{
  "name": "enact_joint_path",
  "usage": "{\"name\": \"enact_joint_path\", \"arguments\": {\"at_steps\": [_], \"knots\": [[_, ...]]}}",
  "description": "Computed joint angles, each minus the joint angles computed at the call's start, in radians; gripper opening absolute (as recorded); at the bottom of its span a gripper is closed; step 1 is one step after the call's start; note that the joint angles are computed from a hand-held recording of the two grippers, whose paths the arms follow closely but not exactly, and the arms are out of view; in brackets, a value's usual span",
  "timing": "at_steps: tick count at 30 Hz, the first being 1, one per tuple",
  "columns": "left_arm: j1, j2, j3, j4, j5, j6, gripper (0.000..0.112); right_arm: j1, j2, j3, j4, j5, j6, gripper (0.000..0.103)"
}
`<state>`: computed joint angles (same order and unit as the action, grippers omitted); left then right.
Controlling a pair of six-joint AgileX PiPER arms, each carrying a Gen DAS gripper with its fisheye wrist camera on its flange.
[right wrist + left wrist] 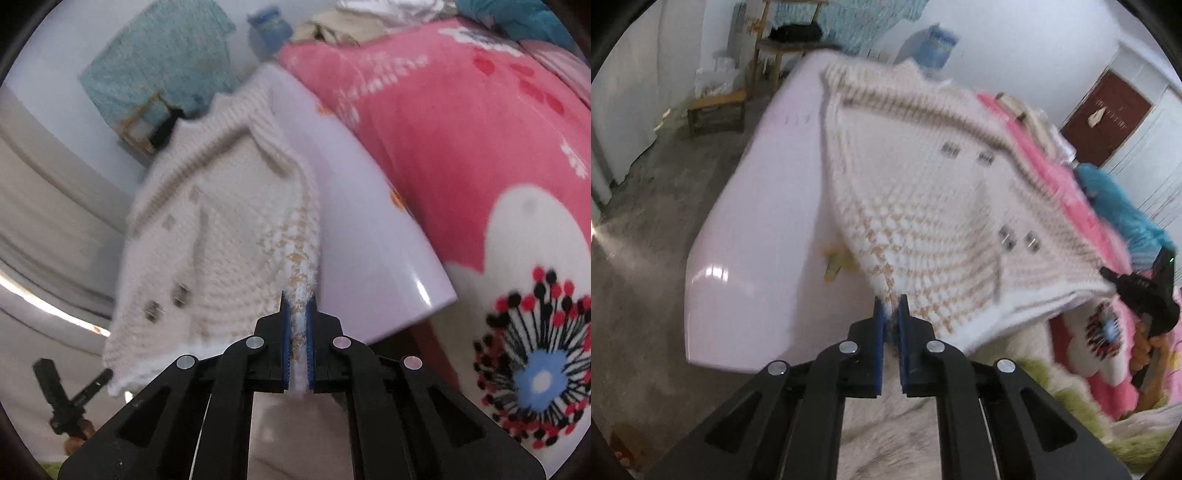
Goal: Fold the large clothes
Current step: 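Lift the hem with both grippers and carry it toward the coat collar, then lower the hem onto the coat body and open both grippers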
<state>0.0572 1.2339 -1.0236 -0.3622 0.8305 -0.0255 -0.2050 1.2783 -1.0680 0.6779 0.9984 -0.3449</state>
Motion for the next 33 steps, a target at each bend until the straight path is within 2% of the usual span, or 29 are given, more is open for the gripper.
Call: {"name": "enact_joint_path", "arguments": {"at_steps": [5, 12, 24, 25, 26, 28, 29, 30, 33], "knots": [[0.081, 0.082, -0.138, -0.118, 0.034, 0.102, 0.006, 0.043, 0.059, -0.133, 0.056, -0.008, 0.026, 0.005], [0.182, 0.29, -0.367, -0.258, 0.065, 0.156, 0.007, 0.172, 0.271, -0.405, 0.027, -0.104, 0.143, 0.006], [0.222, 0.741, -0.881, -0.234, 0.185, 0.033, 0.011, 0.25, 0.79, -1.007, -0.078, -0.019, 0.334, 0.012], [0.233, 0.784, -0.923, -0.256, 0.208, 0.024, 0.012, 0.25, 0.812, -1.031, -0.081, -0.008, 0.342, 0.013], [0.246, 0.824, -0.965, -0.278, 0.236, 0.005, 0.014, 0.247, 0.847, -1.066, -0.066, 0.005, 0.341, 0.019], [0.263, 0.853, -0.982, -0.297, 0.233, -0.017, 0.026, 0.241, 0.91, -1.121, -0.049, 0.02, 0.333, 0.033], [0.265, 0.851, -0.974, -0.284, 0.213, -0.03, 0.029, 0.243, 0.916, -1.125, -0.065, 0.014, 0.343, 0.05], [0.273, 0.841, -0.957, -0.276, 0.189, -0.035, 0.033, 0.242, 0.916, -1.116, -0.082, -0.008, 0.345, 0.056], [0.303, 0.796, -0.891, -0.308, 0.137, -0.01, 0.033, 0.226, 0.879, -1.058, -0.065, -0.041, 0.314, 0.056]]}}
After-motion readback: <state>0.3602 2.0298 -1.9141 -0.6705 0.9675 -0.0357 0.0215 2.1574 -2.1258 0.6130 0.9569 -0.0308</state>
